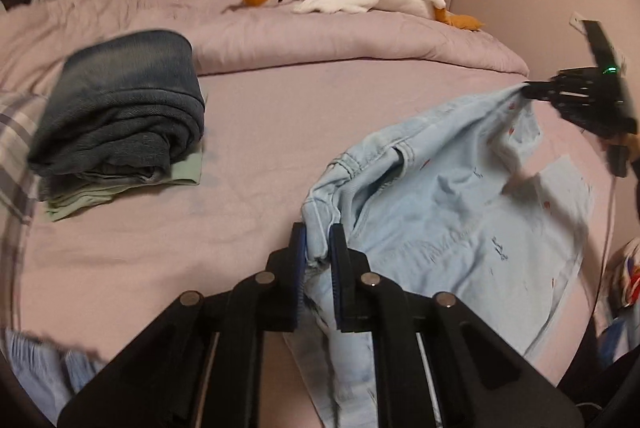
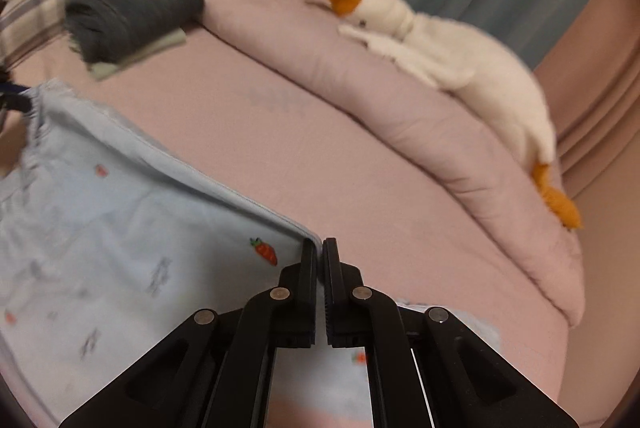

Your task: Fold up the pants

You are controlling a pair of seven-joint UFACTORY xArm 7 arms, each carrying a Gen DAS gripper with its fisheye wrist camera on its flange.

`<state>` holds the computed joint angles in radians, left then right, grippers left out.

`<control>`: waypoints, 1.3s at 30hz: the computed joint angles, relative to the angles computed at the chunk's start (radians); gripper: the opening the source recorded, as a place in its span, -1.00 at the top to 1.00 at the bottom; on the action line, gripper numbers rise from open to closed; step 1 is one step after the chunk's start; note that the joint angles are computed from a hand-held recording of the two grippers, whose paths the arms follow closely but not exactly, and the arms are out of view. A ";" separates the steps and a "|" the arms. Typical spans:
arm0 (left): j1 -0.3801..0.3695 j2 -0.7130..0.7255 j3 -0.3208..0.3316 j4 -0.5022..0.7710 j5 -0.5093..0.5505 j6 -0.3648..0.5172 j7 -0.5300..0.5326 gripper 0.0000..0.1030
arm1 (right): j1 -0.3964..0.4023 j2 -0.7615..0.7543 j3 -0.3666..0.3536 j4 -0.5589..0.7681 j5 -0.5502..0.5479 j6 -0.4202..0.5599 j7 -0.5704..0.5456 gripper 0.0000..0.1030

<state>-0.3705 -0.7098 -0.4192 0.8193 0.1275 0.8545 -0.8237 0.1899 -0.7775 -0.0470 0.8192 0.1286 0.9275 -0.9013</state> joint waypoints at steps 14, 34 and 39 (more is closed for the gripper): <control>-0.057 -0.147 -0.279 0.060 0.071 0.279 -0.080 0.81 | -0.080 -0.432 -0.172 -0.101 -0.028 0.372 -0.165 0.94; -0.147 -0.077 -0.333 0.078 0.117 0.310 -0.293 0.24 | -0.181 -0.532 -0.229 -0.241 -0.057 0.604 -0.172 0.49; -0.028 0.029 -0.375 0.108 0.158 0.027 -0.387 0.19 | -0.211 -0.434 -0.285 -0.207 0.081 0.628 -0.066 0.02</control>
